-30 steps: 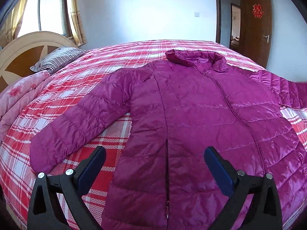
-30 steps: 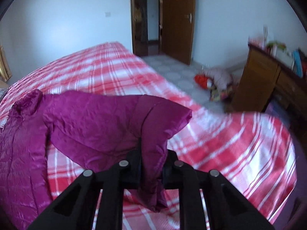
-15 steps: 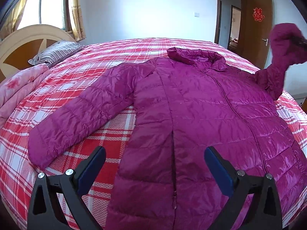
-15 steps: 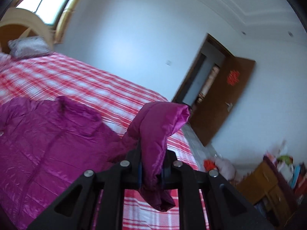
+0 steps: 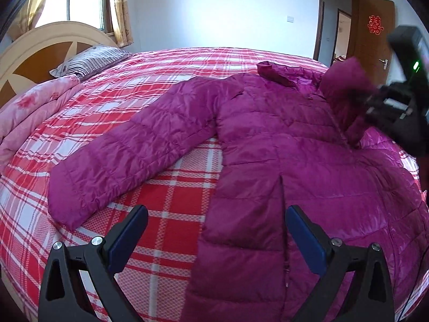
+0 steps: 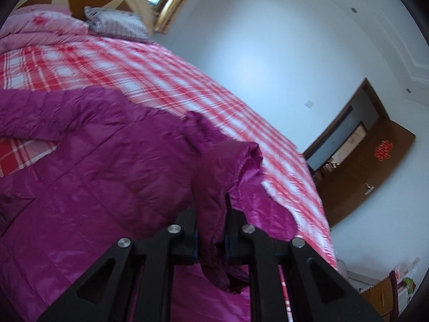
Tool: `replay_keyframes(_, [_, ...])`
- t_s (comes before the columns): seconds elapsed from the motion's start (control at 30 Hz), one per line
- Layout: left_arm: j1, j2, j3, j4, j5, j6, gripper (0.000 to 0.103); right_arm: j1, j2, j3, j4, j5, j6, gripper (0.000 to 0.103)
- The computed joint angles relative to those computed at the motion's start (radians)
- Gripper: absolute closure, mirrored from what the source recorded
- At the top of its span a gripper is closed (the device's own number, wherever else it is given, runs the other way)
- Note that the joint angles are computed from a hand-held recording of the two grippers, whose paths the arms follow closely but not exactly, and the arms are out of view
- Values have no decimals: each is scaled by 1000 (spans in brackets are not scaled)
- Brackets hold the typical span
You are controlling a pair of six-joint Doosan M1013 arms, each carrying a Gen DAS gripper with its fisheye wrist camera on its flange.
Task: Fold large clothes
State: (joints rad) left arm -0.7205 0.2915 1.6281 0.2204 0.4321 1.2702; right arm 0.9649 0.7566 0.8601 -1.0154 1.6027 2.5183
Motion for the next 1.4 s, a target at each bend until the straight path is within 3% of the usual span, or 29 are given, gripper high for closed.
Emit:
replay_keyframes(0.2, [-3,15,-24,32,27,-27,1,-30,39,-21,93,-104,24,88])
replay_keyframes(0.33, [-17,15,-35,84,29,-56,1,-50,24,10,170,-232,83,84])
replay_keyframes(0.37, [-20,14,-37,96,29,-63,1,-57,15,23,188,-277,97,77])
replay_keyframes(0.4, [-24,13,-38,118,29,-75,1,-64,-3,48,216,-336,112,57])
replay_keyframes(0.47, [-33,7,-38,182,23,-120,1,-76,-63,129,252,-495,202,28])
replay_keyframes(0.6, [-47,2,-51,260,4,-185,1,-69,-163,257,147,-664,434,28])
replay_keyframes(0.67, [-56,3,-64,266,-17,-180,1,-60,-212,316,58,-712,553,28])
replay_keyframes(0.77, [-74,18,-100,232,-32,-118,1,-41,-260,368,-71,-656,689,26])
replay_keyframes(0.87, [-99,46,-145,226,-51,-73,1,-32,-269,366,-75,-430,698,26])
replay_keyframes(0.93, [-116,79,-193,145,-54,22,1,-44,-285,392,-51,-314,744,42])
replay_keyframes(0.97, [-127,97,-213,178,-60,7,1,-56,-301,423,-30,-288,796,54])
replay_keyframes(1.03, [-149,132,-245,333,-54,-99,1,-79,-325,476,5,-253,886,56])
replay_keyframes(1.1, [-162,183,-302,396,29,-135,1,-102,-343,518,36,-242,933,56])
replay_keyframes(1.2, [-176,251,-357,600,171,-284,1,-125,-351,550,72,-273,891,59])
replay_keyframes(1.27, [-172,278,-368,633,219,-278,1,-138,-344,552,83,-330,823,60])
replay_keyframes(1.33, [-166,290,-372,613,231,-253,1,-158,-334,553,134,-408,739,61])
replay_keyframes(1.4, [-161,290,-375,587,225,-242,1,-181,-319,553,195,-427,691,67])
